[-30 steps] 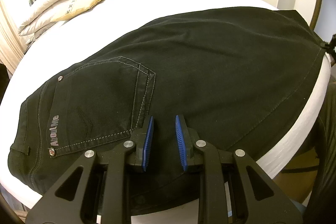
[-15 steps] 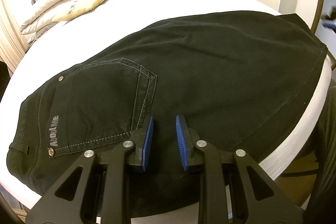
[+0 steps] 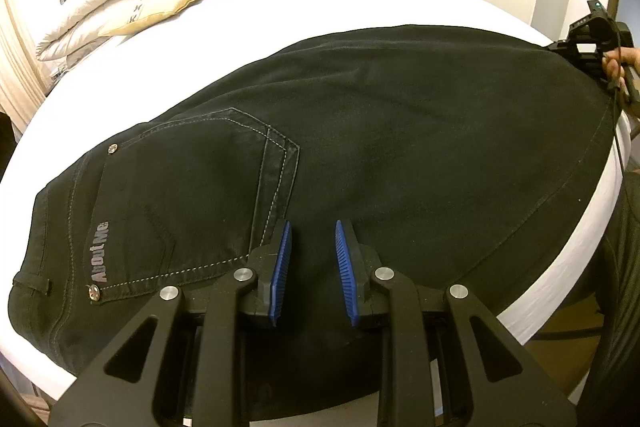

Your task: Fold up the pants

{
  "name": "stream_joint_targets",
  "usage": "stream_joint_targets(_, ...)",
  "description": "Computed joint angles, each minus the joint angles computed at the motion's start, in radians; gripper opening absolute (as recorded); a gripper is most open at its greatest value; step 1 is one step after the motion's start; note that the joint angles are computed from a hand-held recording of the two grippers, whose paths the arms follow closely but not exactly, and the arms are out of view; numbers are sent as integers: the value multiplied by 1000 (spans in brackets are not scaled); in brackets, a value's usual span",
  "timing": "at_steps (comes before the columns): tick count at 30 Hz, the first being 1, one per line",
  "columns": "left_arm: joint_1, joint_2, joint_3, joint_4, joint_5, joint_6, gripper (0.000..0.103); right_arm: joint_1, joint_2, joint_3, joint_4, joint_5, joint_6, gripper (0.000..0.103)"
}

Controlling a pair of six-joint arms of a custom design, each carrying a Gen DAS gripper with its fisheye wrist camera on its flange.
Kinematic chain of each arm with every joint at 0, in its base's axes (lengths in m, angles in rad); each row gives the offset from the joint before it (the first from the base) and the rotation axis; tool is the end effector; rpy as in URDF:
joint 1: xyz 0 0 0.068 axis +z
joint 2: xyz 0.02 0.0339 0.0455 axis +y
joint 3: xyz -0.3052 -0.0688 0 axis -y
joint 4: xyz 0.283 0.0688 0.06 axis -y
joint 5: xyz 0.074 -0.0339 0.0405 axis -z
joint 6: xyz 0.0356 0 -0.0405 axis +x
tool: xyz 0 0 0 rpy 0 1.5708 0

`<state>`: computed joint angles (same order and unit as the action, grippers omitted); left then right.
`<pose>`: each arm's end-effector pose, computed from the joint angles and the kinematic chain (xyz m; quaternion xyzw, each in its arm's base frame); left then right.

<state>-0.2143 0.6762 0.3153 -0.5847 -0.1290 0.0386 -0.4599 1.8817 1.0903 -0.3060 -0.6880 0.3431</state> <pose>0.1298 -0.0236 0.1721 0.1001 0.9445 0.0342 0.3111 0.3696 -0.1578 0.1546 0.2848 0.8733 0.3144 0.2395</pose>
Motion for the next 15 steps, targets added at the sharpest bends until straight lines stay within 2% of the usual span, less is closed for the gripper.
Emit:
stream_joint_targets(4,8,-12,-4,-7,4,1,22,8,-25,20,6,83,12,2)
stream_joint_targets(6,19,-21,2,-23,13,1,22,20,-93,-17,13,97,34,11)
stream_joint_targets(8,36,-12,25,-48,34,-6,23,54,-177,-82,33,9,37,17)
stream_joint_targets(10,86,10,60,-71,108,-1,24,112,-244,-144,7,-74,6,28)
stream_joint_targets(12,98,8,77,-72,138,0,24,148,-276,-203,-33,-109,-61,28)
stream_joint_targets(14,88,-11,90,-65,146,-2,24,142,-251,-233,-52,-96,-96,28)
stream_joint_targets(15,85,-10,92,-61,151,-1,25,115,-226,-247,-53,-79,-104,9)
